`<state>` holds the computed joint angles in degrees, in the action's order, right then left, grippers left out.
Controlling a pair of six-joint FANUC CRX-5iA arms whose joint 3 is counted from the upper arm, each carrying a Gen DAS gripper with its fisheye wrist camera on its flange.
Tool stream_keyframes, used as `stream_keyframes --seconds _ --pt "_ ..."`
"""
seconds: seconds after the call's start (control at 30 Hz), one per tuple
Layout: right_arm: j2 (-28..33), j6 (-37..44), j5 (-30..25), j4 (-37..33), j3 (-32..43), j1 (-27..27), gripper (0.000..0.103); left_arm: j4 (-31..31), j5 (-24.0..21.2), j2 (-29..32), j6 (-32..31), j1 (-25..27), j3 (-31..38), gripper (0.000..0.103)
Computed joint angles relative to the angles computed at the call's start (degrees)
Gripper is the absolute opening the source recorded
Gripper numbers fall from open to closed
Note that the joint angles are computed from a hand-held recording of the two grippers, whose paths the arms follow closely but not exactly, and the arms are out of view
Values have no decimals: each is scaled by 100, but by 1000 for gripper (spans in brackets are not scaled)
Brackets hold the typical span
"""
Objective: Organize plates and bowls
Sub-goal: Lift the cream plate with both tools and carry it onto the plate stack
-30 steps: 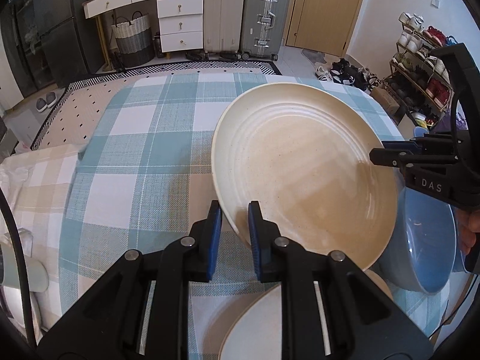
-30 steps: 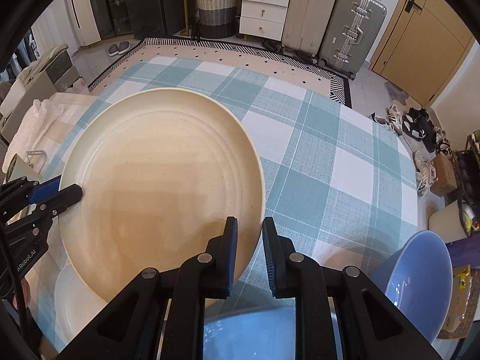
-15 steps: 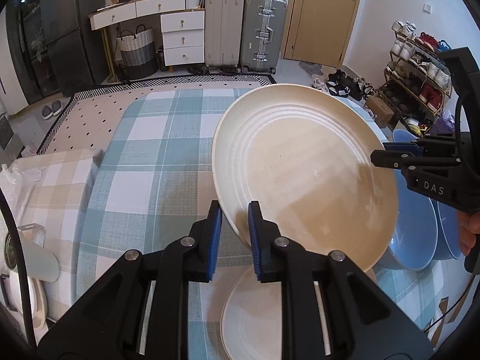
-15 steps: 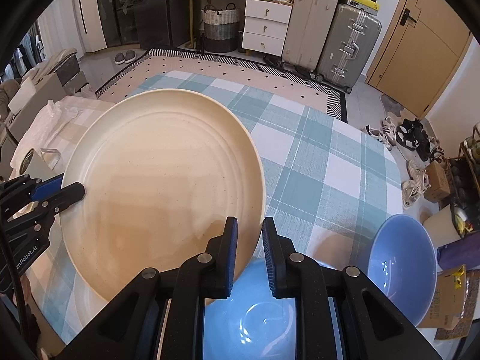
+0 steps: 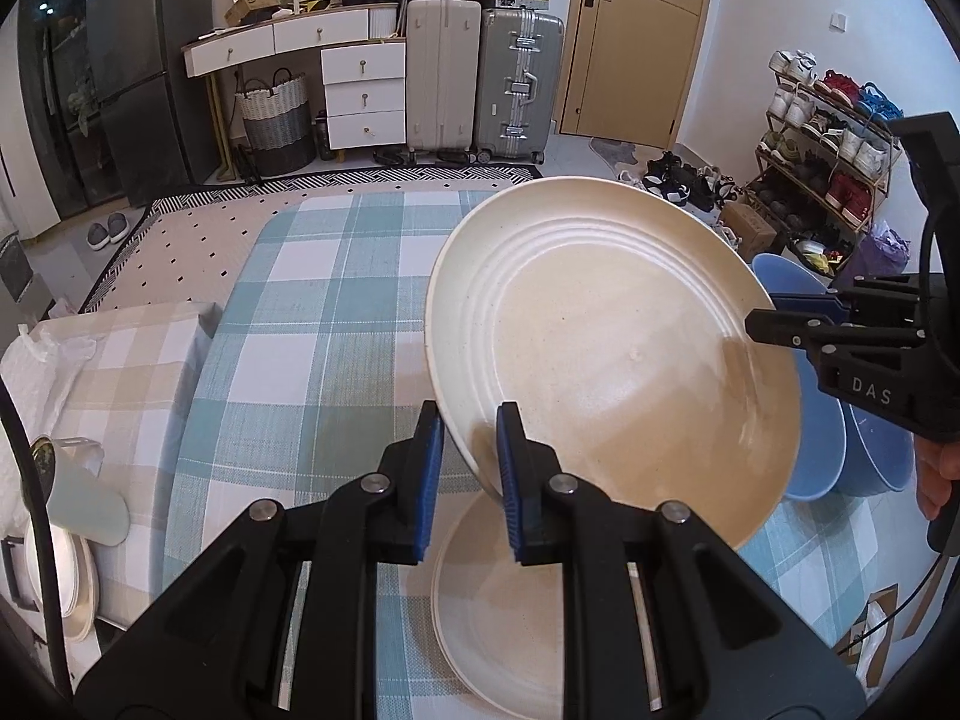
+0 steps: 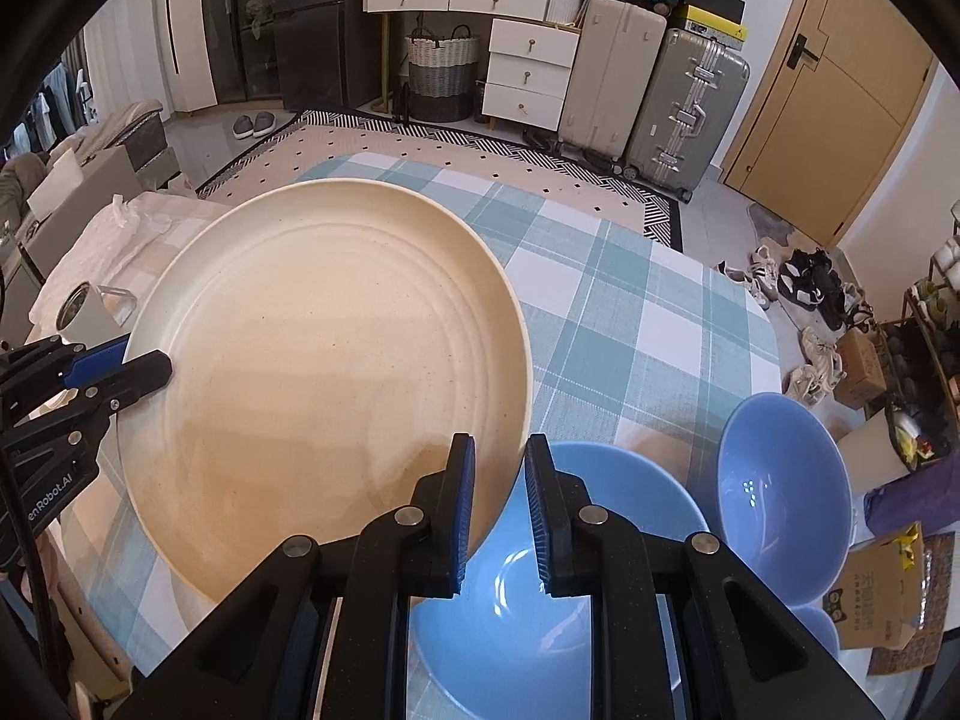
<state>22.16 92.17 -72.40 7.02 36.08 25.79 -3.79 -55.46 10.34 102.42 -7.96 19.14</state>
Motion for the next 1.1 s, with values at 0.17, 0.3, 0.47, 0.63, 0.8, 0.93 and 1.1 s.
stream_keyframes --seconds 0.17,0.3,0.47,0.63,0.8,0.93,1.1 --pt "-348 -43 163 5 -448 50 17 -96 34 -254 82 -94 -231 15" --pt "-599 -106 325 10 -805 98 17 -234 59 -458 141 -174 -421 15" --pt "-912 -182 504 28 -1269 189 17 -385 39 -676 275 -258 -637 15" --pt "-1140 -222 619 56 -1584 264 17 -538 24 -846 396 -350 -801 15" --pt "-1393 -277 760 55 -1911 309 17 -789 -13 -969 548 -495 -902 15" --pt "-1532 -308 854 83 -2121 334 17 -887 -1 -1067 659 -573 -1026 15" --pt "-1613 -342 898 71 -2250 350 17 -899 1 -1153 671 -605 -1147 15"
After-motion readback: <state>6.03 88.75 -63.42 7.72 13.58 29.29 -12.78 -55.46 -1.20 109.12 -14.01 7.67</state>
